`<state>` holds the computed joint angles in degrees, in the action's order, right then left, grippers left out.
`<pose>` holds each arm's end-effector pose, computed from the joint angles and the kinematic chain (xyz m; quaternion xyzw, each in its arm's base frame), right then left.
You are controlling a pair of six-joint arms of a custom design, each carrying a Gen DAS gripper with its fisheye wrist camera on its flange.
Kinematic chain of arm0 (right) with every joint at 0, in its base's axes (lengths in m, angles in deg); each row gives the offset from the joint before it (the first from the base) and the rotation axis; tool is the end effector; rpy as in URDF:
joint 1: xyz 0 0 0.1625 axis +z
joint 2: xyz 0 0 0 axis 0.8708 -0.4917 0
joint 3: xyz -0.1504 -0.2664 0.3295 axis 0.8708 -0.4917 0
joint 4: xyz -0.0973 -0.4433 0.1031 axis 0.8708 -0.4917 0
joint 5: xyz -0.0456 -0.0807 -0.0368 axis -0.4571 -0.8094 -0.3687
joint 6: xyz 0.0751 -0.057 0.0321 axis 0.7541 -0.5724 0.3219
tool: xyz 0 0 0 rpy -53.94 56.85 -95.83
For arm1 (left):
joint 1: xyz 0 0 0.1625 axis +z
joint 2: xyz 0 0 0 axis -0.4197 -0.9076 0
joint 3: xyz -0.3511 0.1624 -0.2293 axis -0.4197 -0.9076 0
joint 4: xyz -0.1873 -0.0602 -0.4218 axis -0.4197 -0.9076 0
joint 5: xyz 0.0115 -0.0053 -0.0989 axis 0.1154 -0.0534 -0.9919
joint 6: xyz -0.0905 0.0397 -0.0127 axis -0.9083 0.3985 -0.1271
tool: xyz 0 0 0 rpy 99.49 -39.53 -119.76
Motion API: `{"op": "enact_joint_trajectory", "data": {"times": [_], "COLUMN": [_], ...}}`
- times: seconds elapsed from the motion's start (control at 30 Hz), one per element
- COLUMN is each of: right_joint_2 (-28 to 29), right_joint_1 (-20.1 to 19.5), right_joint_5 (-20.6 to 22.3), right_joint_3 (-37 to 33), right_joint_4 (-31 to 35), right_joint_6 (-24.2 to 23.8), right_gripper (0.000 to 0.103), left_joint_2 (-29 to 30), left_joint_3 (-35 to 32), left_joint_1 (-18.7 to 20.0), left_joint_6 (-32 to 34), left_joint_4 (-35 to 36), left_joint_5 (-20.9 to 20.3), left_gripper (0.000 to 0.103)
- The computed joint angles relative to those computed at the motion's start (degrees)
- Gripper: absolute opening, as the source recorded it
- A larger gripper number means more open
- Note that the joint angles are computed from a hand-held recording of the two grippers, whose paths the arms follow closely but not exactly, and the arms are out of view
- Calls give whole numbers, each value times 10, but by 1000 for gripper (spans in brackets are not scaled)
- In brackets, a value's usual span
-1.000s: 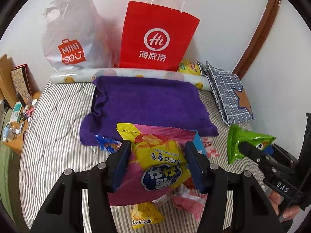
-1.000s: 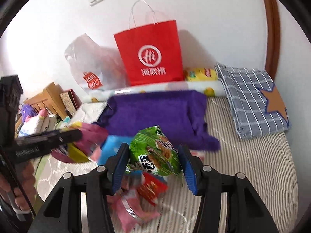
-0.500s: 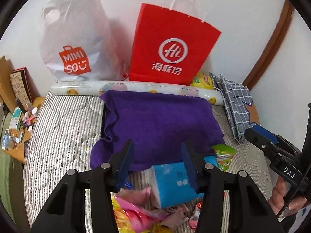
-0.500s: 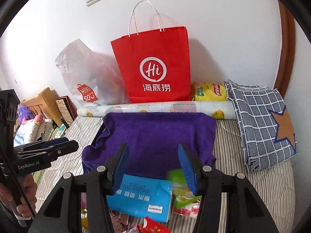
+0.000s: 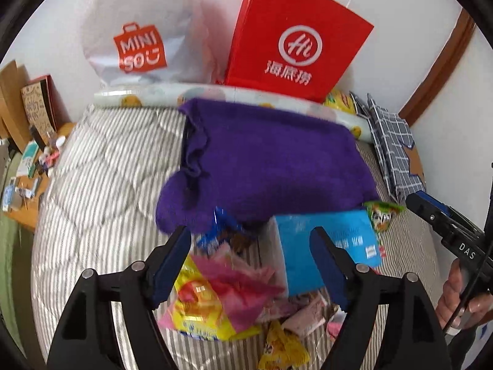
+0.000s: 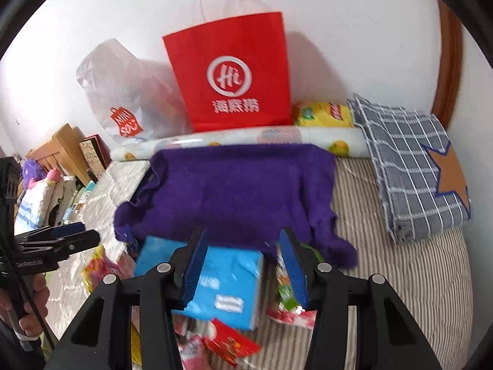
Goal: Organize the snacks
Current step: 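Lift and carry the chip bag with left tool while right tool carries the green bag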
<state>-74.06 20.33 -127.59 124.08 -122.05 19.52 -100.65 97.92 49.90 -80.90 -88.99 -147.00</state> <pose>0.0608 -0.2749 0.2971 0.1085 -0.8903 0.3480 0.2731 -0.2922 -0.3419 0.0767 0.2110 0.9370 -0.1910 0.2024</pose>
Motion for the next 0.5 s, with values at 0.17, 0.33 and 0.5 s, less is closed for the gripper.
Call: {"op": "enact_joint_trajectory", "data": {"times": [0.17,0.33,0.5], "right_joint_2": [-68,-142,-180], "right_joint_1": [-76,-164,-213], "right_joint_5": [23,65,91], "right_joint_3": [22,42,54], "right_joint_4": [35,87,109], "right_joint_6": [-16,-40,-64], "right_gripper": [52,53,54], "left_joint_2": [4,4,8], "left_joint_3": [17,34,48], "left_joint_1": [-9,-16,-25], "left_joint_6": [-14,-32,-48], "left_joint_4": [7,20,28], "left_joint_5": [-10,-10,4], "left_gripper": [82,86,87]}}
